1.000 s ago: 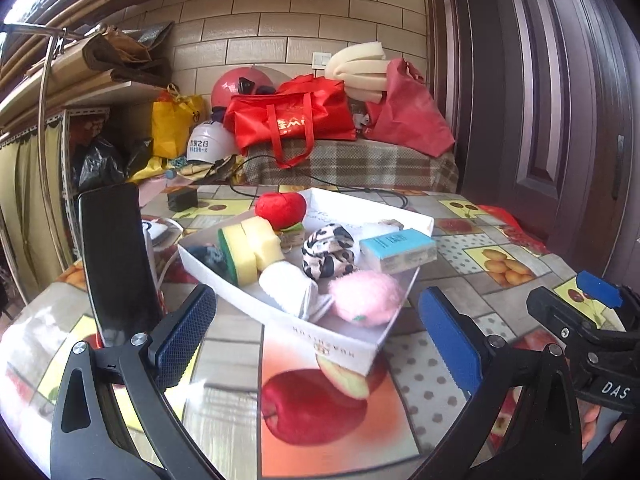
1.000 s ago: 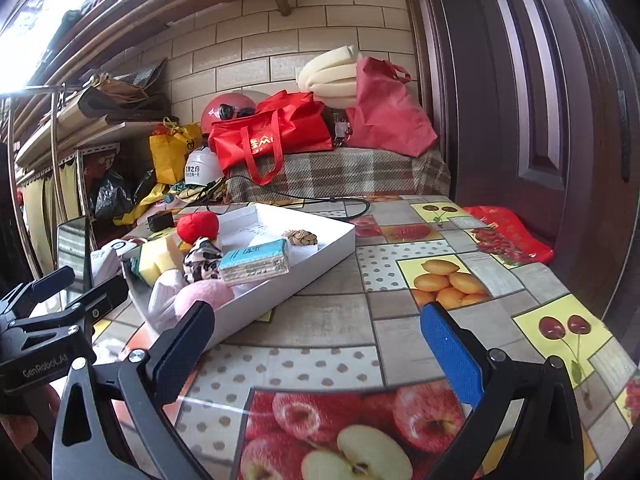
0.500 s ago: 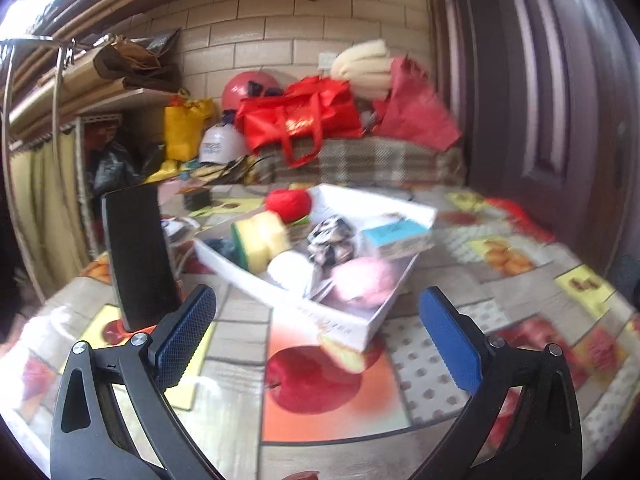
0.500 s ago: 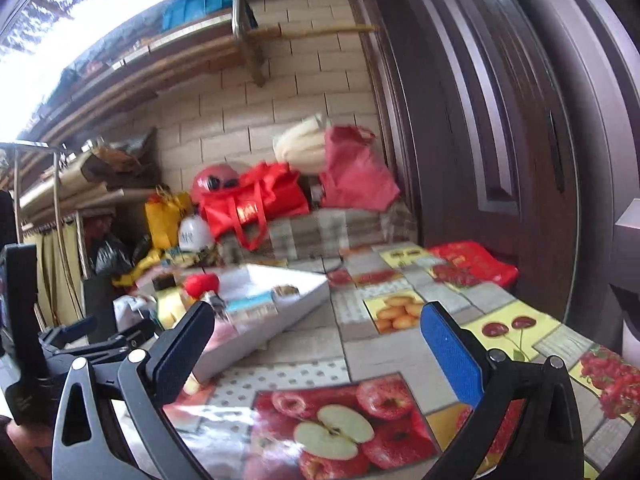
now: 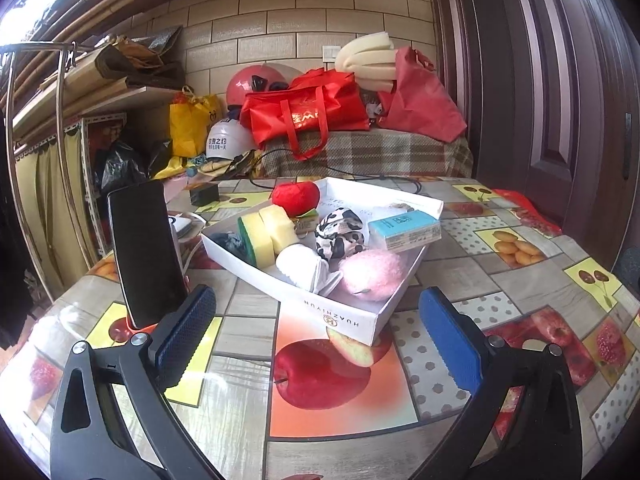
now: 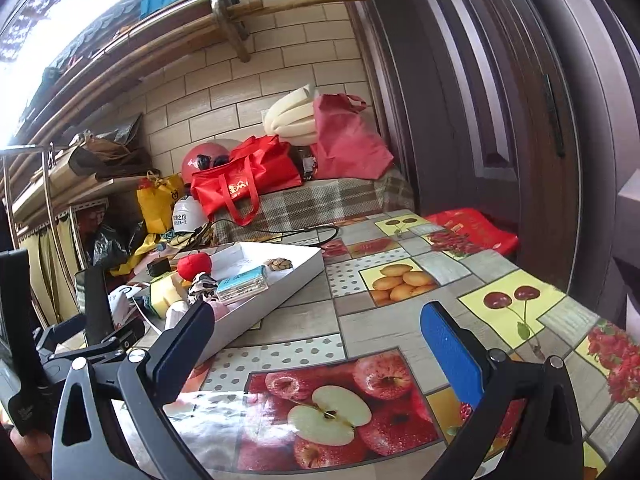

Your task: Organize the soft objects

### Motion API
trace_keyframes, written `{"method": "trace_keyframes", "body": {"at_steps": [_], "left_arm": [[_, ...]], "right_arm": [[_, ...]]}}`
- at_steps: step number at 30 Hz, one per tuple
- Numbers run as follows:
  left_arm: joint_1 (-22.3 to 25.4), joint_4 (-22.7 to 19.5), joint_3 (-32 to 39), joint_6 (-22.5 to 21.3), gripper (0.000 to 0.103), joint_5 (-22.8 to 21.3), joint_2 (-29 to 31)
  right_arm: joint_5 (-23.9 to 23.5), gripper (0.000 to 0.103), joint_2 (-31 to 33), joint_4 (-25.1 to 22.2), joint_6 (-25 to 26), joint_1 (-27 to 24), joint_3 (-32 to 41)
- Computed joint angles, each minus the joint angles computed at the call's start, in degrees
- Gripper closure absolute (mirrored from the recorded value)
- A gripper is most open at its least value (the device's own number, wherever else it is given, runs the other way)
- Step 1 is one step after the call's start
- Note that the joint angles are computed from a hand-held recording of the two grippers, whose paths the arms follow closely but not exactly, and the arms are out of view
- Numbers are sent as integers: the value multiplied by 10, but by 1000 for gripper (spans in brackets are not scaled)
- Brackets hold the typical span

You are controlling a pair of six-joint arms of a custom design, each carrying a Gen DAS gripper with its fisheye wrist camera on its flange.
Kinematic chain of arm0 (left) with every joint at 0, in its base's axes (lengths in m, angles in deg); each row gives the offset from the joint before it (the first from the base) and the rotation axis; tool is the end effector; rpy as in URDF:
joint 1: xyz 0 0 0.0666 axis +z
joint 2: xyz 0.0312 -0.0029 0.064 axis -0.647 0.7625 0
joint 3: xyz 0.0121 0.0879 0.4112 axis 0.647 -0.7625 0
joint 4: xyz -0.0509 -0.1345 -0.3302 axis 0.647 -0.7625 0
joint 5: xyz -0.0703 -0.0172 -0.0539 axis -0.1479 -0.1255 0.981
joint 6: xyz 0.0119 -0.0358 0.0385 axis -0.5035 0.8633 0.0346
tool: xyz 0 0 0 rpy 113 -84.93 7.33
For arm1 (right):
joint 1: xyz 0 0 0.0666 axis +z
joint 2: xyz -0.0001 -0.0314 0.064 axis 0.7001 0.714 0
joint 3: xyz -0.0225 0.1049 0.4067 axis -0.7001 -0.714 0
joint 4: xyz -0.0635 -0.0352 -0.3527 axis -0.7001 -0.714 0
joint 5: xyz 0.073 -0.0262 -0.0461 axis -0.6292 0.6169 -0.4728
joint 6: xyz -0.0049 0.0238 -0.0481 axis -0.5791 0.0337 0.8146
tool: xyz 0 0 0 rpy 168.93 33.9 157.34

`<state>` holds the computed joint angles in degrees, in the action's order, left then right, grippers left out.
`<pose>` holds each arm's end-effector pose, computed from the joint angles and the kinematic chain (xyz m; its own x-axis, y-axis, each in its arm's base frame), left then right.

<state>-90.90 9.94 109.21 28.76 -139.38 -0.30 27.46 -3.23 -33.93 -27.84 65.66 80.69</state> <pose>0.3401 -0.3662 0.4639 -0.3677 -0.1101 -0.9234 -0.3133 0.9496 0.0115 0.3417 0.1288 0.4511 -0.2293 0.0667 -0.9711 -0.2496 0.9602 0.1249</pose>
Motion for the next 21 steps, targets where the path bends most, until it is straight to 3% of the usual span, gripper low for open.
{"method": "trace_keyframes", "body": {"at_steps": [5,13,21], "left_arm": [[-5,1,0,-5,0,-18,2],[6,-36,8,32,0,7,4],[4,-18,3,8,0,7,4]], "right_arm": [[13,0,-2,4,-6,2,-3],[41,0,5,-13,20,18,8],[29,0,4,-20,5,11,10]]}}
